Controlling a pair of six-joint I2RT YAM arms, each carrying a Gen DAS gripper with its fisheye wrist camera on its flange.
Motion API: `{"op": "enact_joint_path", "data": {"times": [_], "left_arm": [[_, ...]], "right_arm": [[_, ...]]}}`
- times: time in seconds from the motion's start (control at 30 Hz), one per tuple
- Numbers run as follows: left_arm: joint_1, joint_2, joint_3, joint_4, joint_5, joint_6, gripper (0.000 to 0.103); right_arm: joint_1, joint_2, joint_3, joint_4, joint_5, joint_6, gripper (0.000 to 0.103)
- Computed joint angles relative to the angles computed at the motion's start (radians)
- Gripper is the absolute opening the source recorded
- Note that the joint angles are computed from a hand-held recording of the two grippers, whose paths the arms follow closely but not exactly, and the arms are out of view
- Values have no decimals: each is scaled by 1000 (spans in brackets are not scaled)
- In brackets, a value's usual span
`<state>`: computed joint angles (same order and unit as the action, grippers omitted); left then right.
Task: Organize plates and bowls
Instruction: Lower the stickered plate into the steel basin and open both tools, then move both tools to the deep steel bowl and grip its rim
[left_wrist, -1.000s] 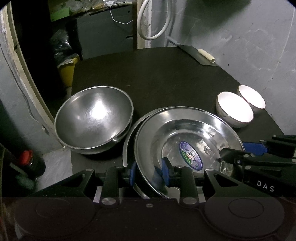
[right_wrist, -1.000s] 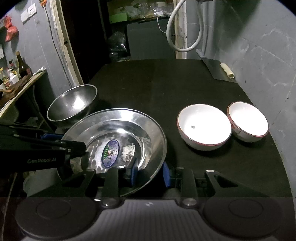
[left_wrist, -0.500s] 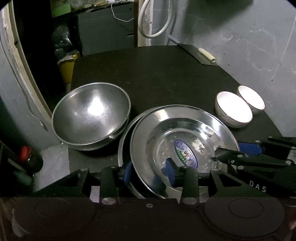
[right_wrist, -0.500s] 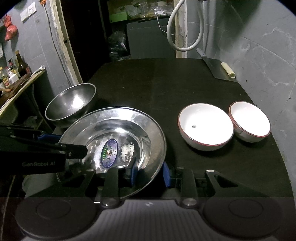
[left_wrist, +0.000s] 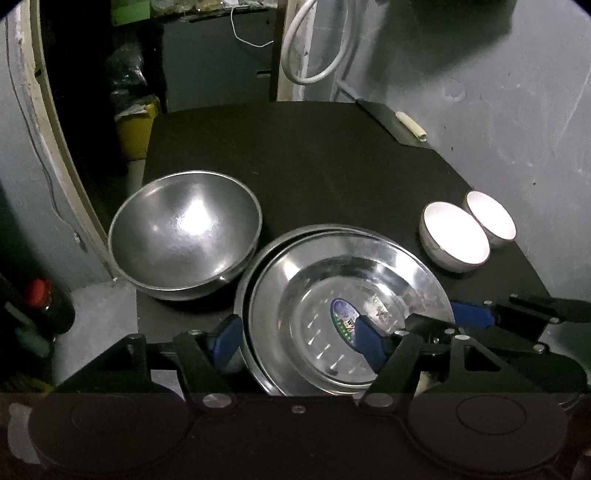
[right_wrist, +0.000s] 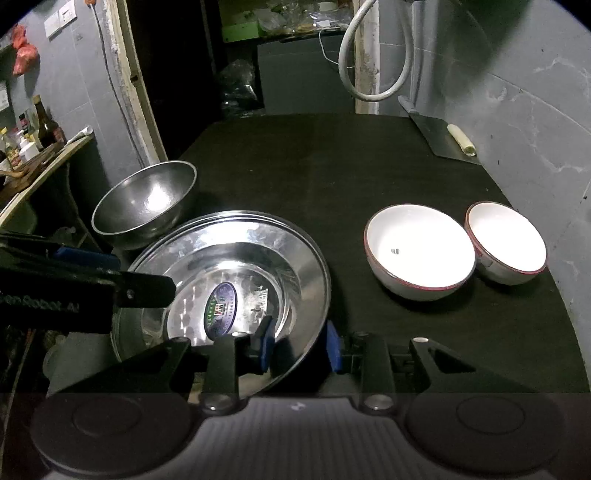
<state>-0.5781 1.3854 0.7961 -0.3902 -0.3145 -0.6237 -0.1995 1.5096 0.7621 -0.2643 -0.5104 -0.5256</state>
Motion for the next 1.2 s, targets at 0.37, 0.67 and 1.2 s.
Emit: {"op": "enact_joint_path", "data": {"times": [0.37, 0.67, 1.2], "left_arm": [[10, -146, -78, 20, -33, -15, 95], [157, -288, -157, 42, -83, -19, 102], [520, -145, -191, 210, 164, 169, 102]], "right_arm": [[15, -45, -35, 24, 6, 40, 57], [85, -147, -68, 110, -8, 108, 90], [364, 142, 172, 209, 130, 261, 91]]}}
